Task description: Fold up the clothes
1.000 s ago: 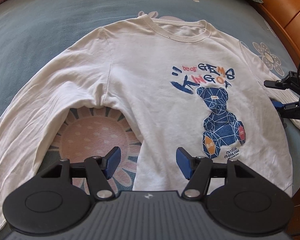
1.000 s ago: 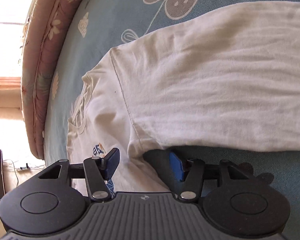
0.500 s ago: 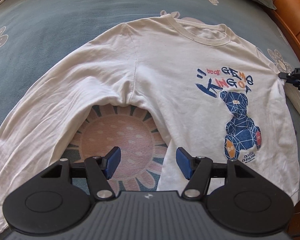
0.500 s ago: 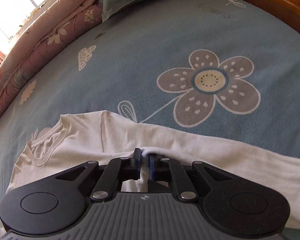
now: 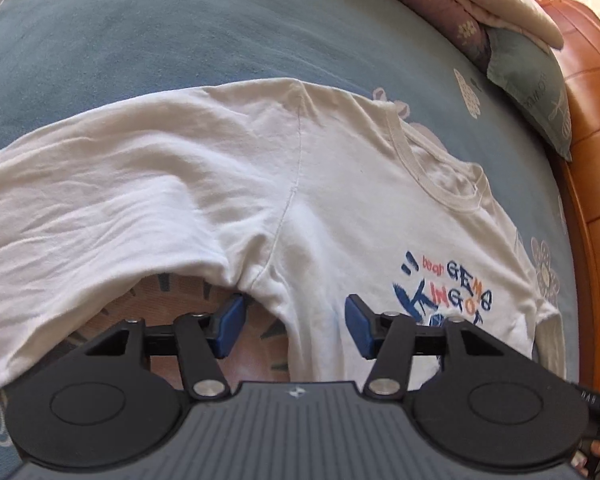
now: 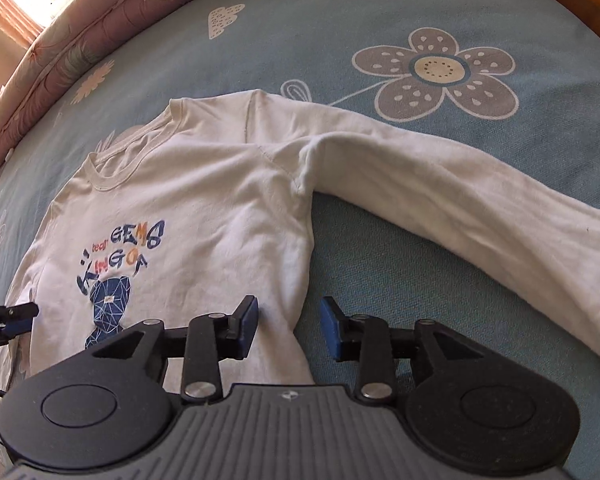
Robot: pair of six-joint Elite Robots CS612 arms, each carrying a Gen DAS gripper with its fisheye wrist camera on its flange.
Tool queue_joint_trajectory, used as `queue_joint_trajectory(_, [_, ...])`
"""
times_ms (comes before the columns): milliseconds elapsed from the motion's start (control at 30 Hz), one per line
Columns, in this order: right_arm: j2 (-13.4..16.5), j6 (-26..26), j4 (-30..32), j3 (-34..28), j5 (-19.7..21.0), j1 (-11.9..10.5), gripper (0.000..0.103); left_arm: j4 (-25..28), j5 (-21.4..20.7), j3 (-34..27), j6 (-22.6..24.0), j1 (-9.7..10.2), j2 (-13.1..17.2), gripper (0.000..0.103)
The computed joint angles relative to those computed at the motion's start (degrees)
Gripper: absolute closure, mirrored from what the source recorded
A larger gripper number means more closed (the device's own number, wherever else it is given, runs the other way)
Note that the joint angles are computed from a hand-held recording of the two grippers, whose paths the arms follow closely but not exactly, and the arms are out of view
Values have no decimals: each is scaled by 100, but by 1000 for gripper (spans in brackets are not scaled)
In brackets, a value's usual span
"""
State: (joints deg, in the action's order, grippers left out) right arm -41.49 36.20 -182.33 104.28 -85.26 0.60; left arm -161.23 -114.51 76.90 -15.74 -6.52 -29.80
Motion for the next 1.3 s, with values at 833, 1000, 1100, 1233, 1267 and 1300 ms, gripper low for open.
queue_joint_trajectory(833, [-146, -213, -69, 269, 18, 27, 53, -936, 376, 530, -632, 60, -78, 68])
queue_joint_trajectory(1000, [-154, -310, 22, 262, -26, 50, 53, -914, 1231, 509, 294, -193, -153, 101])
queue_joint_trajectory(1100, [-172, -371, 45, 272, -13, 60, 52, -851, 1417, 324, 172, -178, -108, 99])
queue_joint_trajectory(1233, [-203, -512, 119, 315, 33, 72, 50, -484, 1107, 499, 234, -54, -276, 90])
queue_joint_trajectory(1267, [-215, -542, 133, 345, 83, 68, 50, -435, 1100, 643, 369, -45, -371, 84])
queue_joint_trajectory(1300, [-235, -586, 151, 384, 128, 67, 50, -391, 1093, 801, 481, -36, -473, 82])
